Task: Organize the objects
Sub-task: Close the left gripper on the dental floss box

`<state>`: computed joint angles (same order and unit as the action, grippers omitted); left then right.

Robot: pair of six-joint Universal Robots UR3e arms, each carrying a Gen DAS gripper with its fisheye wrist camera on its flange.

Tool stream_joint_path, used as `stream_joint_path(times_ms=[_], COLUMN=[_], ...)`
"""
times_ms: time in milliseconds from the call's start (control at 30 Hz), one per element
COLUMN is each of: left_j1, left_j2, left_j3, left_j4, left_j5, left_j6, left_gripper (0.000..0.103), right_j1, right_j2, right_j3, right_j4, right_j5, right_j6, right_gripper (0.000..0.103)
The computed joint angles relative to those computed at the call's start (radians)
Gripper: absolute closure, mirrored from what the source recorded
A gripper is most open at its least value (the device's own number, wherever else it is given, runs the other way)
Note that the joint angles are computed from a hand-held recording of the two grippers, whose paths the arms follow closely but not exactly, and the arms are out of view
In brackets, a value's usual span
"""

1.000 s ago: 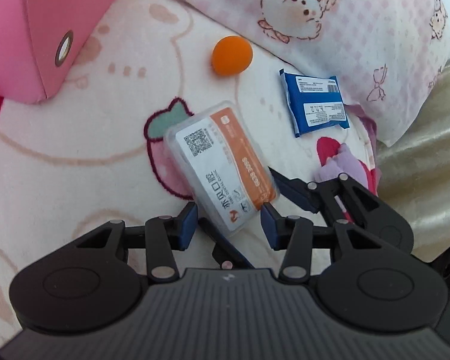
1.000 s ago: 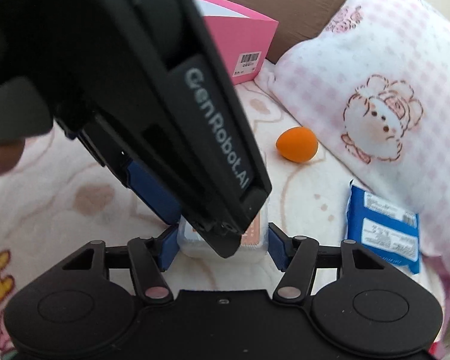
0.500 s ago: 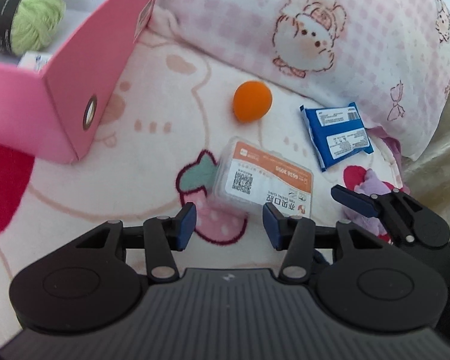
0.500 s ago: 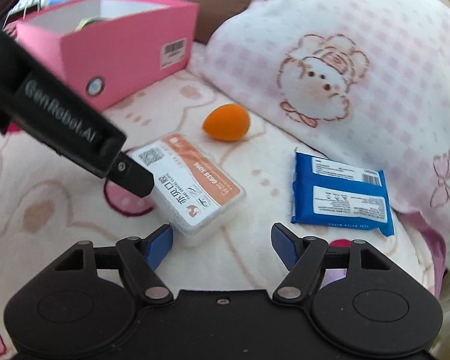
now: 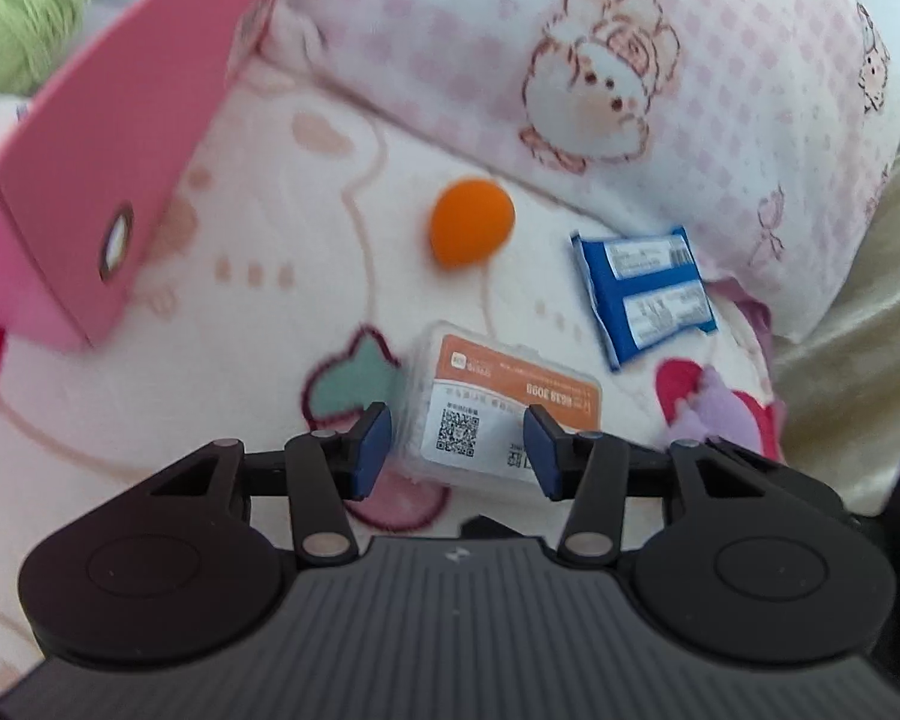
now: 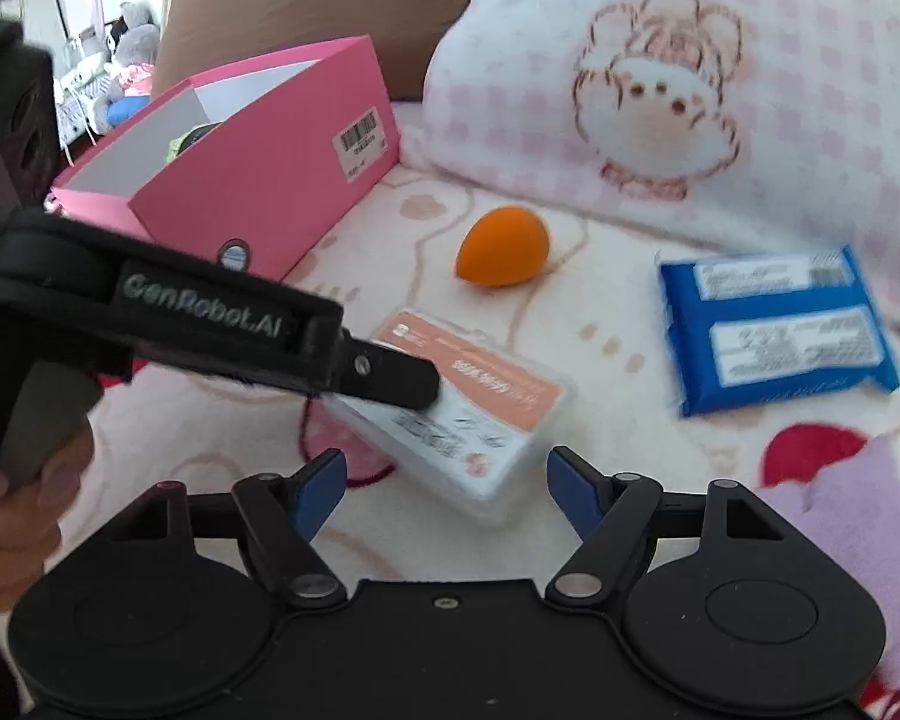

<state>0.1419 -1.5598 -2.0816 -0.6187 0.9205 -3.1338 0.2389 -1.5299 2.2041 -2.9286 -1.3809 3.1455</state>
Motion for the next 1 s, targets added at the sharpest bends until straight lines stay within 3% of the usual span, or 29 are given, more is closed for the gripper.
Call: stream_joint_path(times_ms=[133,200,333,433,533,800,1000], left_j1=[0.039,0.049,0.005,-0.003,-0.016,-0.012,-0.058], left_j2=[0.046,0.058,0.029,0.022,0.001,-0.012,-0.010], left_j3=[-0.015,-0.026,0.002,-0.016,-0.033,-0.064,-0.051], left_j4=[-0.145,-0.160,-0.106,-0.042,0.025,0.058,0.116], left_j5=[-0.072,-0.093,-0.006,0.009,0.016,-0.017,0.058], left_j6=[0.040,0.036,-0.069,-0.116,-0.142,-0.188,-0.197], left_gripper=[0.056,0.056,0.056,0.054,0.054,0.054,0.055], right_j1=[-0.038,-0.066,-0.067,-0.046,0.005,0.110,0.092], right_j2=[-0.028,-0.031,0.004,0.039,0.075,0.156,0.145], right_j3=[0.026,0.034,0.040,0.056,0.035,-0.029,-0.026], right_j4=[-0.004,0.012,-0.037,-0.119,-0.144,-0.144,-0.133], right_j5=[0.052,0.090,0.097,0.072,0.008,-0.146,-0.130], right_j6=[0.028,0.042,0.080,0.154,0.140,0.135,0.163], right_gripper=[0.013,0.010,0.010,0.008,0.006,0.004,0.004])
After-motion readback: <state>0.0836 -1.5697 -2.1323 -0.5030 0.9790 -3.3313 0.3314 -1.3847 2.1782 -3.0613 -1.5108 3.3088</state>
